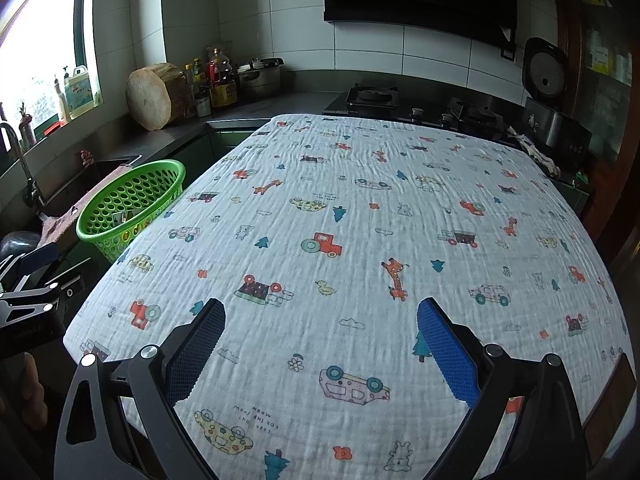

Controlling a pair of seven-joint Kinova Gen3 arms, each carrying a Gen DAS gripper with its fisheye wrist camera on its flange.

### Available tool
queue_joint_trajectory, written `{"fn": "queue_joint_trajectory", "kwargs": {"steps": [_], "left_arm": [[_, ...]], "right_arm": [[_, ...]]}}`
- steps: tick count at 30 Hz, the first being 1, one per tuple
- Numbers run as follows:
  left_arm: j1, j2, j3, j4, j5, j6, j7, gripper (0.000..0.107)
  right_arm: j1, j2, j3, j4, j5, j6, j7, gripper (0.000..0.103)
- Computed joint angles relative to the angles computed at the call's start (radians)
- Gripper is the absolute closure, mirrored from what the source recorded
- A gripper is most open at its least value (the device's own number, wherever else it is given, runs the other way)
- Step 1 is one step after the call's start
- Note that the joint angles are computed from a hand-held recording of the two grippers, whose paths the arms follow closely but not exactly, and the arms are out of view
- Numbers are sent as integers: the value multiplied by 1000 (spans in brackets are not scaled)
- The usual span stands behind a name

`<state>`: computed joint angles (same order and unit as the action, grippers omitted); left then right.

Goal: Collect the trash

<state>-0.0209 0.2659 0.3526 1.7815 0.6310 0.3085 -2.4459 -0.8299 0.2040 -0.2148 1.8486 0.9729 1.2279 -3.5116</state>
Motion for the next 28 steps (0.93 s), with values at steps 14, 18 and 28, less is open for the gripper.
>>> {"fn": "queue_joint_trajectory", "kwargs": {"steps": [14, 18, 28], "left_arm": [[-12, -7, 16, 14, 27, -20, -27, 10], [1, -4, -1, 1, 12, 2, -5, 10], [0, 1, -6, -6, 33, 18, -14, 10]], "right_arm": [[1, 0, 0, -1, 0, 2, 3, 9], [1, -1, 0, -3, 1, 2, 6, 9], [4, -2, 0, -4, -2, 0, 15, 9]]}}
